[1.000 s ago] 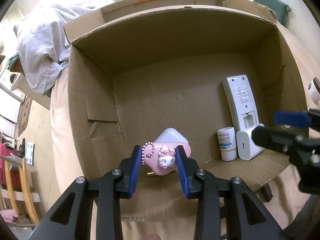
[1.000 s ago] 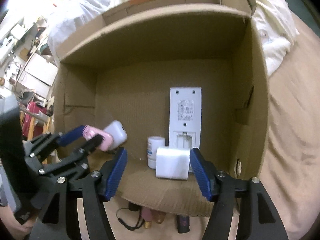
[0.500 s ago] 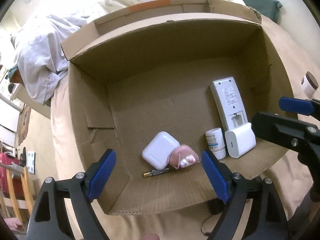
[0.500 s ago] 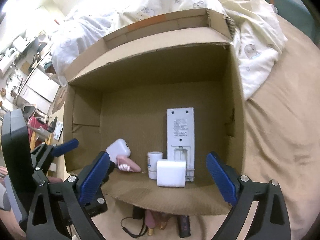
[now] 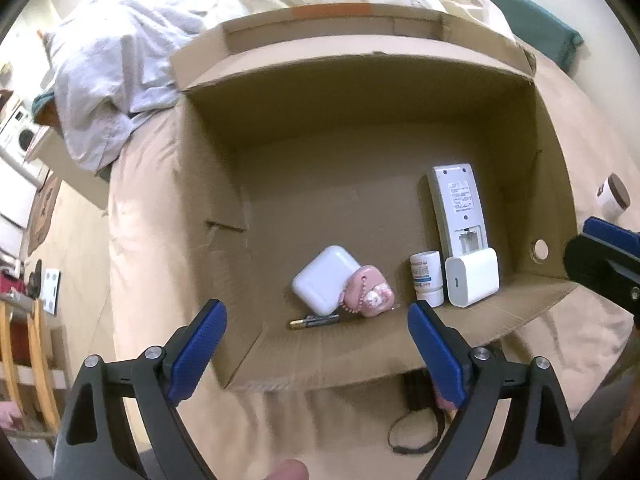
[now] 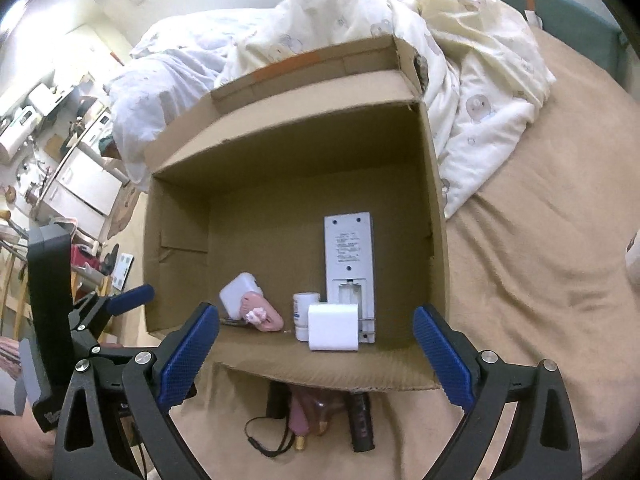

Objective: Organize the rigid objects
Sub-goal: 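Lift both grippers out of the box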

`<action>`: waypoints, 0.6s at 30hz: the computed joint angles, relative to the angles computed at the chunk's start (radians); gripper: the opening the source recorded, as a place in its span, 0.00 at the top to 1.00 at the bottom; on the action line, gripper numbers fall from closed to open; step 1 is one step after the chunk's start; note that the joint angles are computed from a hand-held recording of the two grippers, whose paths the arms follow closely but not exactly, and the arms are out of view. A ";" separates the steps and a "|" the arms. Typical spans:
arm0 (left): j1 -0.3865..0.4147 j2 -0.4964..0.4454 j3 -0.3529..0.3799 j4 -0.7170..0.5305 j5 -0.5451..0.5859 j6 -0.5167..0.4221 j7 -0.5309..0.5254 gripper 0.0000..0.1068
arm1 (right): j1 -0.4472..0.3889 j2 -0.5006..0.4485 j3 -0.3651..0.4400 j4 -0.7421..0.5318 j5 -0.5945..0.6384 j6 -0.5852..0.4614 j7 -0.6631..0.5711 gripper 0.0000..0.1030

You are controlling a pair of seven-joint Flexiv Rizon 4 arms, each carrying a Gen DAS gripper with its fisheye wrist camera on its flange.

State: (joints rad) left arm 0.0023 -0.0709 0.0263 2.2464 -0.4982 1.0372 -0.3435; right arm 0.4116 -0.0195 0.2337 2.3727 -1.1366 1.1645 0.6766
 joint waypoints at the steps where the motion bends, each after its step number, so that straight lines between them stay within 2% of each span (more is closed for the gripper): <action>1: 0.003 0.007 0.005 -0.003 0.002 -0.011 -0.009 0.15 | 0.005 0.006 0.006 -0.002 0.009 -0.015 -0.007 0.00; 5: 0.020 0.035 0.025 -0.016 0.008 -0.070 -0.046 0.15 | 0.018 0.031 0.027 0.005 0.049 -0.040 -0.025 0.00; 18: 0.081 0.098 0.085 0.018 0.028 -0.162 -0.033 0.14 | 0.071 0.075 0.089 0.037 0.155 -0.090 -0.016 0.00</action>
State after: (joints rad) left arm 0.0835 0.0270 0.1116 2.2643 -0.4700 0.8757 -0.3769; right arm 0.4829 0.0553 0.3230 2.4097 -0.9818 1.0741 0.6610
